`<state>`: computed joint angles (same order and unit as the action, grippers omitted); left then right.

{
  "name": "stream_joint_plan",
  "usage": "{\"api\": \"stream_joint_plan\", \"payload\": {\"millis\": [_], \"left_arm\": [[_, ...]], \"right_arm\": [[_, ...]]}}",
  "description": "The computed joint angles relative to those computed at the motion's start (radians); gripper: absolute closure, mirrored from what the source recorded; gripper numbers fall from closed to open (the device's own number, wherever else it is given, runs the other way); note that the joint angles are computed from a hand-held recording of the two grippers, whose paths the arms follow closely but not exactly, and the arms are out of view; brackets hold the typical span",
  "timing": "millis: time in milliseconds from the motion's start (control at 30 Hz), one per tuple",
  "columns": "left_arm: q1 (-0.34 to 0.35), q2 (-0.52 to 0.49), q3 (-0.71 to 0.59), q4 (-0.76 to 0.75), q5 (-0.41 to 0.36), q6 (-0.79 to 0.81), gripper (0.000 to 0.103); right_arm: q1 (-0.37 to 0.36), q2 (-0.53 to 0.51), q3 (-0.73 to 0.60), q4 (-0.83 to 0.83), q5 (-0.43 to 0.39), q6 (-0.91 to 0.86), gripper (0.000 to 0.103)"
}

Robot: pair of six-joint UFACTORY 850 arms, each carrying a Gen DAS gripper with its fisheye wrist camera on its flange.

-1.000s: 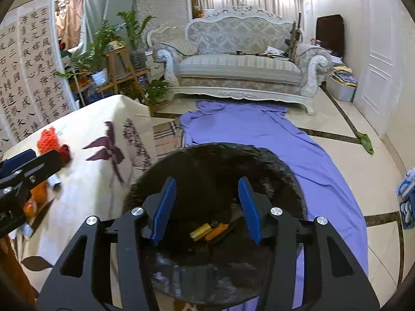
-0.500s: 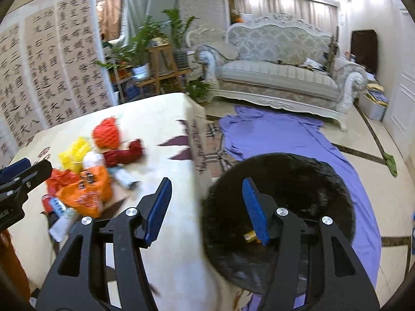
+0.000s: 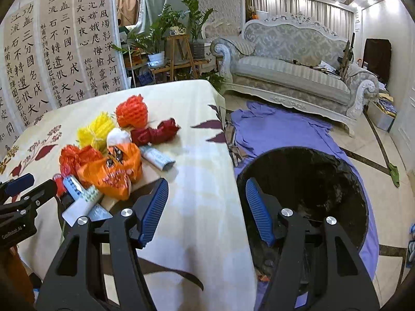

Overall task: Collect trash
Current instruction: 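Reach the left tool to the red spray can on the table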

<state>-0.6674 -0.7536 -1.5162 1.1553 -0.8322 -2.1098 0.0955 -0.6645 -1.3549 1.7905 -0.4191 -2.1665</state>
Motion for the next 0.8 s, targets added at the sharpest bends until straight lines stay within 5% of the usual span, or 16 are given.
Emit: {"api": "stream_joint_plan", "payload": {"millis": [367,800], "left_arm": [[0.008,-0.016,-0.004,-0.044,0.014,0.021,0.027],[0.003,0.021,0.048,-0.054,0.032,-0.034,0.026]], "right_arm": [[-0.005,-0.017,0.017,-0.094,0.020,0.068,0.042],[0.003,-0.012,0.044,0.022,0.024,-0.076,0.034]]}}
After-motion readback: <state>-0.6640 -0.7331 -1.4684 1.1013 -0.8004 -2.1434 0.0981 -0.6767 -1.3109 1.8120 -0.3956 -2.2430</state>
